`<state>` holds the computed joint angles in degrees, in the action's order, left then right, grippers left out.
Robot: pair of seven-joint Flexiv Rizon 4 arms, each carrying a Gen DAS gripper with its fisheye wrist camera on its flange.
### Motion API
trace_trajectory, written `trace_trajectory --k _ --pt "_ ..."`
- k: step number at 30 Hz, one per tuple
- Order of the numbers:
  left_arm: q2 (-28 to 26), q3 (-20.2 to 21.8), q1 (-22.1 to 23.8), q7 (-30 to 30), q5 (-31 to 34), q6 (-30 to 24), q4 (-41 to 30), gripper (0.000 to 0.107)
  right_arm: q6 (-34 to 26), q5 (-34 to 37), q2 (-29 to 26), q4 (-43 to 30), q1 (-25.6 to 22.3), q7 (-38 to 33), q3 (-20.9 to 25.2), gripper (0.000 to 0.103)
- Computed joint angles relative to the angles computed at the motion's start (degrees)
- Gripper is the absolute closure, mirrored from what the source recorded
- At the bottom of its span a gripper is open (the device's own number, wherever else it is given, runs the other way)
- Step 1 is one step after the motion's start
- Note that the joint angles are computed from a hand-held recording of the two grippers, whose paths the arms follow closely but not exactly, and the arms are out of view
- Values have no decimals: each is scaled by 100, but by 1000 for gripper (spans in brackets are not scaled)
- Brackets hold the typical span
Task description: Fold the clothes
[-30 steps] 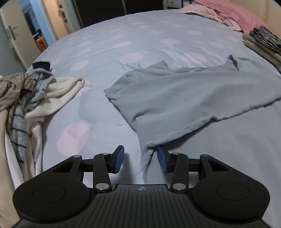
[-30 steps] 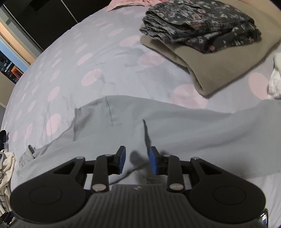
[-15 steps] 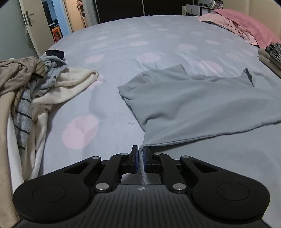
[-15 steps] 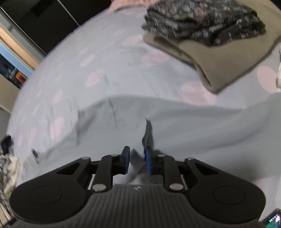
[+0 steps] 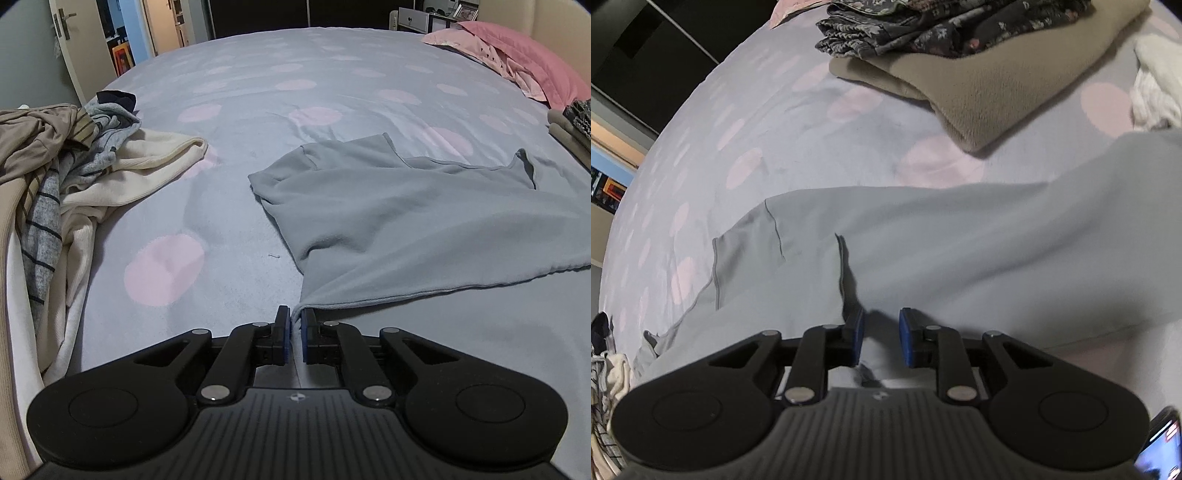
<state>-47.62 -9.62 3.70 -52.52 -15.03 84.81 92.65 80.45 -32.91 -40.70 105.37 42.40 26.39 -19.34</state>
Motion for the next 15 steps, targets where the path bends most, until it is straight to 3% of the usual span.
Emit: trace_trajectory --k 9,15 --pt "-2 70 -46 -72 -6 -108 -57 102 1220 608 -472 -101 586 298 -827 79" --pt "-21 78 -57 -78 8 -127 -93 102 1150 1069 -586 -212 895 113 -1133 102"
